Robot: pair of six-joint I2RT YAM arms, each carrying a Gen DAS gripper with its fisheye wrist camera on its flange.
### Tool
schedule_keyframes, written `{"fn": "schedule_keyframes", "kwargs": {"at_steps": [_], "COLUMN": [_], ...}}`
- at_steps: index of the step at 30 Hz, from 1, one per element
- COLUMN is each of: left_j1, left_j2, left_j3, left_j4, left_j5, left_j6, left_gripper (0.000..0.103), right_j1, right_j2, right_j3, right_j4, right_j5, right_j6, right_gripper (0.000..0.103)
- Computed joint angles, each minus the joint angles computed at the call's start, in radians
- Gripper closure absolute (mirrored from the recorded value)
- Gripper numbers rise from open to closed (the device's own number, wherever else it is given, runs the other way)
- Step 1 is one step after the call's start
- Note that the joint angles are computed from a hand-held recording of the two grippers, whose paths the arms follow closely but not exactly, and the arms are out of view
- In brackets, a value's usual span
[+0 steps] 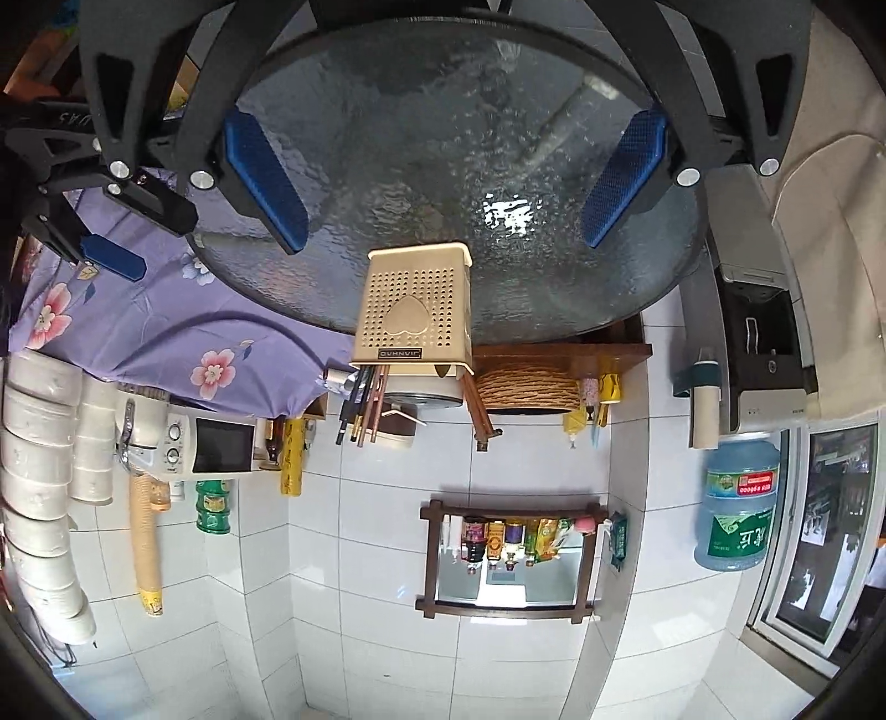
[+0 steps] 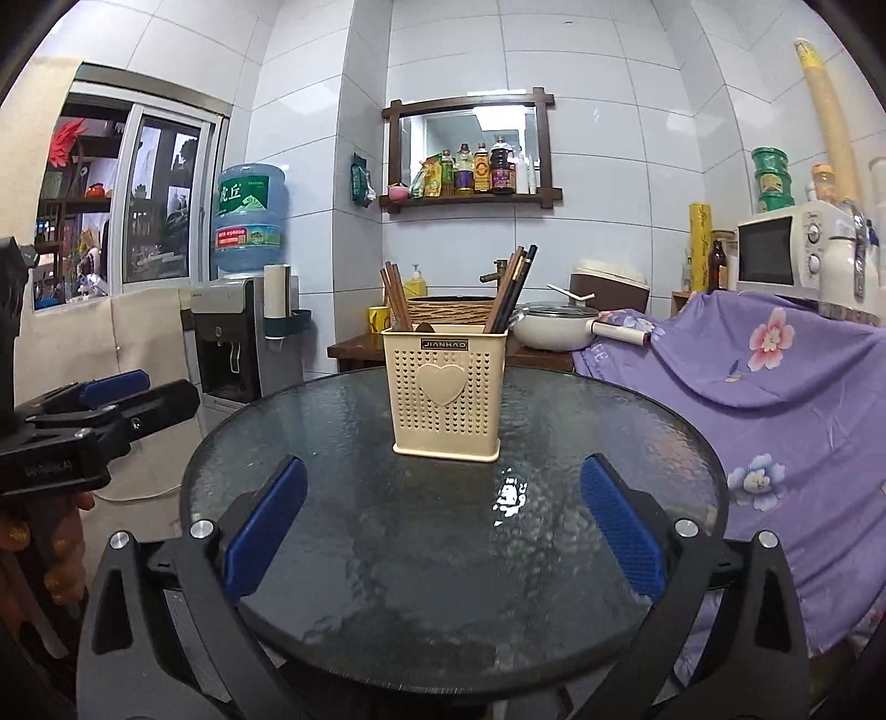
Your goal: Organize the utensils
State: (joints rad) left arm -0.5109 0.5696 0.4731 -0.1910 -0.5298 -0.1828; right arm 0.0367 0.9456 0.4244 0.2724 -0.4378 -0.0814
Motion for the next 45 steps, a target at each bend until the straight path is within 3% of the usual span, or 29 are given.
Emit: {"fn": "schedule_keyframes", "kwargs": {"at_steps": [3, 7, 11, 45], "left_j1": [-0.13, -0.188, -0.2, -0.272], "left_j2": [-0.064, -0.112, -0.092, -0.049], "left_j3": [-0.007, -0.004, 0.001, 0.012], "left_j4": [-0.081, -0.175, -0.206, -0.214], "left_j5": [-0.155, -0.216, -0.234, -0.305], "left_j6": [-0.047, -0.115, -0.137, -0.162], "left_gripper": [0.006, 0.006, 0.006, 0.006], "right_j1": [-0.048, -0.129, -0.172, -0.192], "right_j2": [-0.126, -0.259, -0.29, -0.234], "right_j3": [-0.056, -0.088, -0.075, -0.04], "right_j4": [-0.047, -0.133, -0.193, -0.222], "right_j5": [-0.028, -0.087, -0.129, -0.169], "right_j6": [0.013, 0.02, 0.013, -0.019], "right_gripper": [0.006, 0.006, 0.006, 0.006]}}
